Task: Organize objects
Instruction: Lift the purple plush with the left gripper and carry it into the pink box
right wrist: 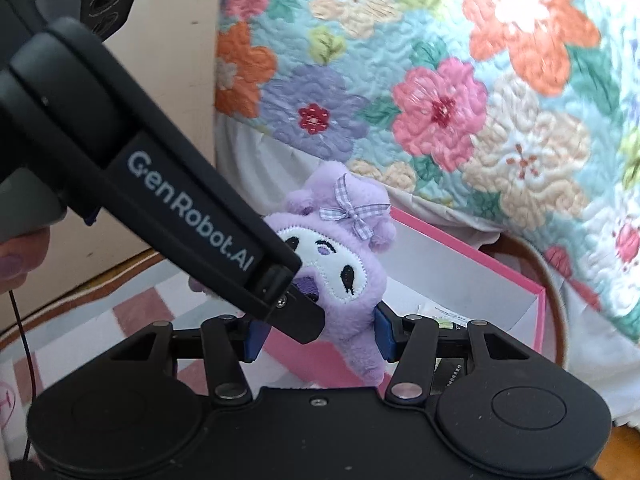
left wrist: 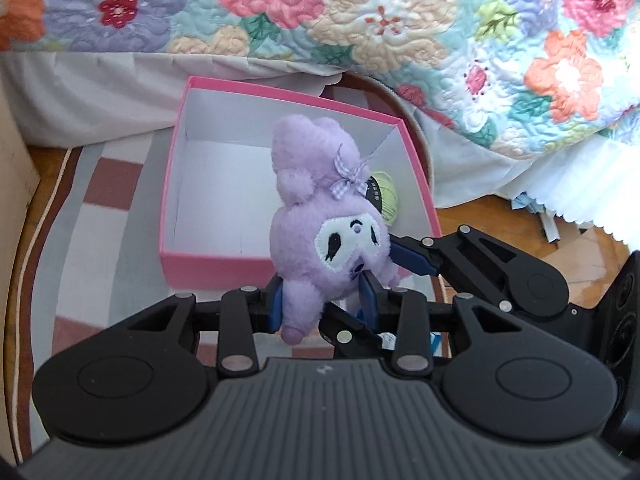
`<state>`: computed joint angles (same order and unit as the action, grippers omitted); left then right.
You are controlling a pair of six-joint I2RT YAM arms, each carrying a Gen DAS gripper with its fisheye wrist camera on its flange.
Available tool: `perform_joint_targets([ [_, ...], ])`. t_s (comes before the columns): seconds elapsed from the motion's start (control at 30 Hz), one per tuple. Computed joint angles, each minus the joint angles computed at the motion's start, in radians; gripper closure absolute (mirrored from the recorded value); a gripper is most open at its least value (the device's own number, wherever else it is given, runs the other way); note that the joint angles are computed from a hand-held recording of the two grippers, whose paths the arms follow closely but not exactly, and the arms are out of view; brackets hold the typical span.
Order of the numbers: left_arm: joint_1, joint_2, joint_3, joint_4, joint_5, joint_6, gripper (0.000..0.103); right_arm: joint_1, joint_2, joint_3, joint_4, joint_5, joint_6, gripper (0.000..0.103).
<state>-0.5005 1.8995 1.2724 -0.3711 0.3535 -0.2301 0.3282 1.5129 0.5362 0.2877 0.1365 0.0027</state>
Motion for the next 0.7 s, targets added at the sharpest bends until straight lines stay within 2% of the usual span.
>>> perform_joint_targets([
  [0.17,-0.017,0.143,0.178,-0.124,-0.024,0.029,0.068,-0.113,0.097,0.08,-0.053,-0.157,-0.014,0.045],
  [0.3,-0.027,0.207,0.245,-0.118,-0.03,0.052,0.067,-0.152,0.146,0.137,-0.08,-0.174,-0.038,0.045],
  [0.53,-0.013,0.353,0.41,-0.152,0.061,0.031,0.066,-0.246,0.207,0.226,-0.165,-0.25,-0.115,0.045],
  [0.6,-0.012,0.399,0.476,-0.2,0.075,0.037,0.066,-0.267,0.228,0.231,-0.154,-0.277,-0.107,0.045],
  [0.67,-0.018,0.452,0.579,-0.285,0.053,0.073,0.067,-0.281,0.253,0.233,-0.126,-0.304,-0.087,0.046],
  [0.7,-0.021,0.465,0.606,-0.295,0.037,0.096,0.067,-0.287,0.27,0.237,-0.1,-0.314,-0.068,0.046],
])
